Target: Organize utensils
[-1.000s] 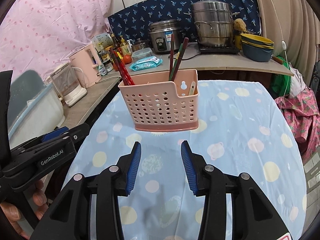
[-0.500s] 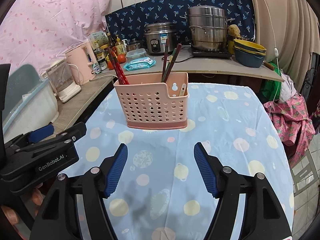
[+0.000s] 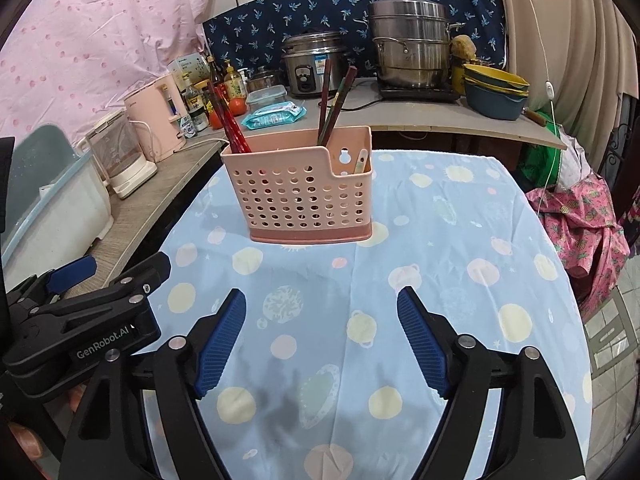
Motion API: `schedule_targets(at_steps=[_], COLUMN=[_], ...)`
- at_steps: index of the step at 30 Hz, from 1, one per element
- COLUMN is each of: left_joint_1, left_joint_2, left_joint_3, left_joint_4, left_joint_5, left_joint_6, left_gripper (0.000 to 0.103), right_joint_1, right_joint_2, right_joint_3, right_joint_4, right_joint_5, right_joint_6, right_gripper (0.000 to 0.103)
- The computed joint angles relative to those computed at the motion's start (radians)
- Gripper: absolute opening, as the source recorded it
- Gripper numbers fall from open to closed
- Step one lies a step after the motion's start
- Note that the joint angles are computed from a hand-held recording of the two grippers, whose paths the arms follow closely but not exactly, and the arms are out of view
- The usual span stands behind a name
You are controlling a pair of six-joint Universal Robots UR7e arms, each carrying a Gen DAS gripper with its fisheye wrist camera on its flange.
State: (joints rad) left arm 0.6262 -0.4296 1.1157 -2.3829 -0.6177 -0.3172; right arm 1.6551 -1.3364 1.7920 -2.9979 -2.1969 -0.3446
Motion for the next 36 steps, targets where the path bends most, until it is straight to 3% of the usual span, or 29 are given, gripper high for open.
schedule_targets(at_steps=[6, 16, 17, 18, 36], left_joint_1=[0.002, 0.007, 0.008, 0.010, 0.008], left_joint_2=[-0.002, -0.003, -0.003, -0.005, -0.011], left_joint_3=[0.001, 0.004, 0.004, 0.006, 0.025], left_joint_4=[0.019, 0.057, 0.064, 0.061, 0.064], left_joint_5=[0.002, 0.010, 0.015, 0.007, 0.023], left_joint_6=[-0.018, -0.055, -0.063, -0.061, -0.075], left_gripper=[0.092, 0.092, 0.093, 0.094, 0.094], right_joint_1=[0.003, 0.013, 0.013, 0.011, 0.011], right_joint_2=[0.005, 0.026, 0.026, 0.026, 0.028], right_joint_3=[-0.001, -0.001, -0.005, -0.006, 0.000], right_joint_4=[-0.013, -0.070, -0.052, -0.045, -0.065], right_joint_5=[-0.013, -0.059, -0.065, -0.066, -0.070], right_joint_6=[-0.011, -0.067, -0.059, -0.055, -0.070], right_gripper=[0.083, 0.085, 0.088, 0.097, 0.096])
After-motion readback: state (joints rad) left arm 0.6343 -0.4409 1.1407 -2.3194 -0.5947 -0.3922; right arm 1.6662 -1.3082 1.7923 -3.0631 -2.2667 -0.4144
